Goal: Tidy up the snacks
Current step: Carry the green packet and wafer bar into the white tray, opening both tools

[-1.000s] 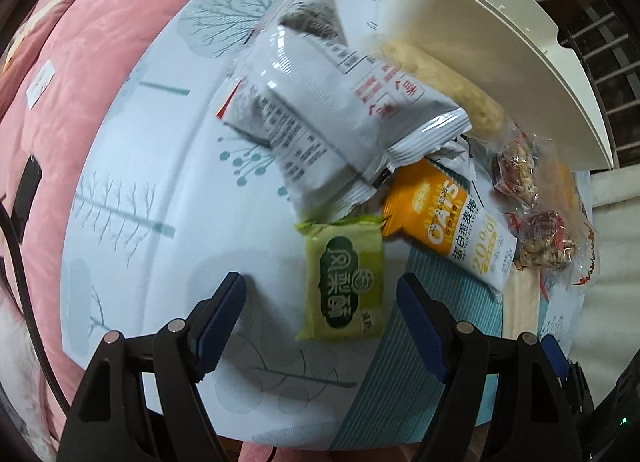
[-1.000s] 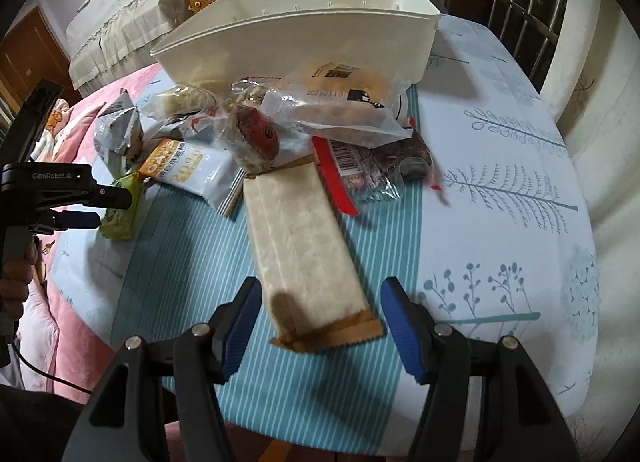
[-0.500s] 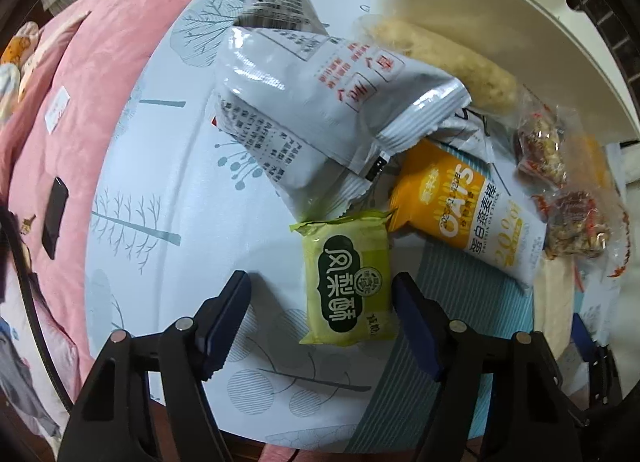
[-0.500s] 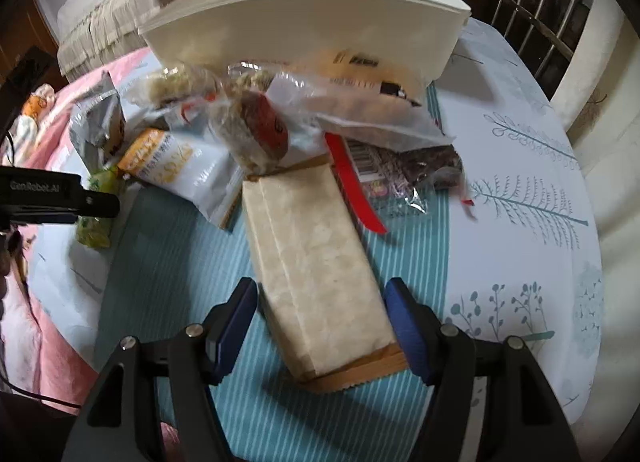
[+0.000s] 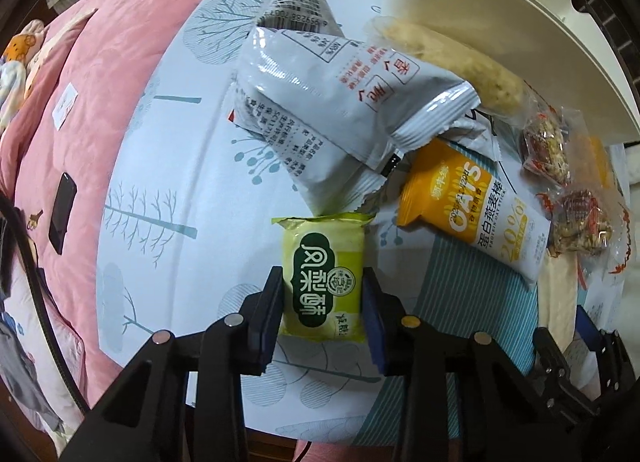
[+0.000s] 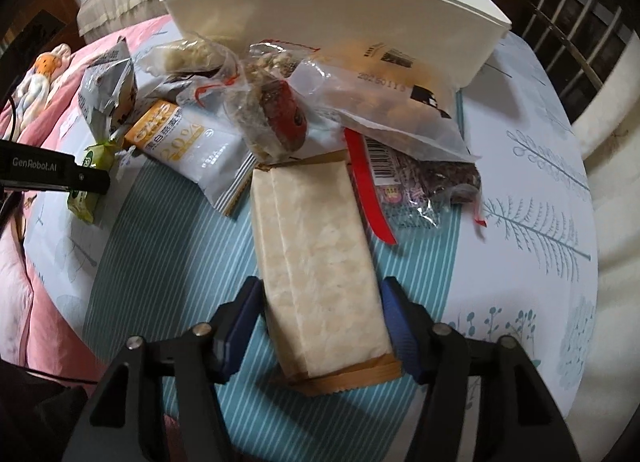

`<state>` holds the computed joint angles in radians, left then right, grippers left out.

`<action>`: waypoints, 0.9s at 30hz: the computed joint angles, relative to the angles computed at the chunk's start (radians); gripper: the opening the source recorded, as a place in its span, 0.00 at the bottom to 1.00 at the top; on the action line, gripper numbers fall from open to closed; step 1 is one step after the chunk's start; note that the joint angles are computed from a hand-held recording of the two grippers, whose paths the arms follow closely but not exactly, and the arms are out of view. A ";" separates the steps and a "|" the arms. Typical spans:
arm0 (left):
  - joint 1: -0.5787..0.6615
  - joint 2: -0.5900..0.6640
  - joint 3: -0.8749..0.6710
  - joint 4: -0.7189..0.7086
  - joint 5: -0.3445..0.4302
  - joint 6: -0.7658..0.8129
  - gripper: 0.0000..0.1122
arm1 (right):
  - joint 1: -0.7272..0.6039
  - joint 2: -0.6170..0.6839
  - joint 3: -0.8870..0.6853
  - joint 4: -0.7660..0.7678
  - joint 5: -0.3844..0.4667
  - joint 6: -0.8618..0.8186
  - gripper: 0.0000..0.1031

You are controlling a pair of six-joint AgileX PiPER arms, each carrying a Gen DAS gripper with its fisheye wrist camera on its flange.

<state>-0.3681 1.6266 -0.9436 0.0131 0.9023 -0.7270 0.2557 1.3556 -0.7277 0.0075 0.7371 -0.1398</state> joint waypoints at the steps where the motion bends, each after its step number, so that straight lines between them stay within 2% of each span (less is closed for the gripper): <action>1: 0.001 -0.002 0.002 -0.004 -0.001 -0.004 0.31 | -0.009 0.005 -0.007 0.011 0.009 -0.017 0.56; 6: 0.001 -0.012 0.008 -0.015 0.009 -0.006 0.31 | -0.046 0.033 -0.044 0.047 0.054 -0.081 0.55; 7: 0.039 -0.009 0.026 -0.022 -0.010 0.034 0.31 | -0.052 0.047 -0.058 0.054 0.064 -0.085 0.55; 9: 0.045 -0.005 0.020 -0.036 0.002 0.056 0.31 | -0.057 0.067 -0.081 0.063 0.088 -0.089 0.55; 11: 0.081 -0.010 0.027 -0.082 0.007 0.081 0.31 | -0.071 0.081 -0.107 0.095 0.126 -0.114 0.55; 14: 0.130 -0.030 0.050 -0.163 0.033 0.117 0.31 | -0.133 0.104 -0.161 0.180 0.229 -0.182 0.54; 22: 0.149 -0.052 0.020 -0.197 0.177 0.183 0.31 | -0.220 0.074 -0.231 0.236 0.398 -0.246 0.53; 27: 0.171 -0.062 -0.088 -0.168 0.297 0.233 0.31 | -0.269 0.068 -0.315 0.234 0.480 -0.263 0.53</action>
<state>-0.1971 1.5650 -1.0315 -0.1548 1.1988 -0.4935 -0.0130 1.4240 -1.0425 0.2413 1.2175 -0.4025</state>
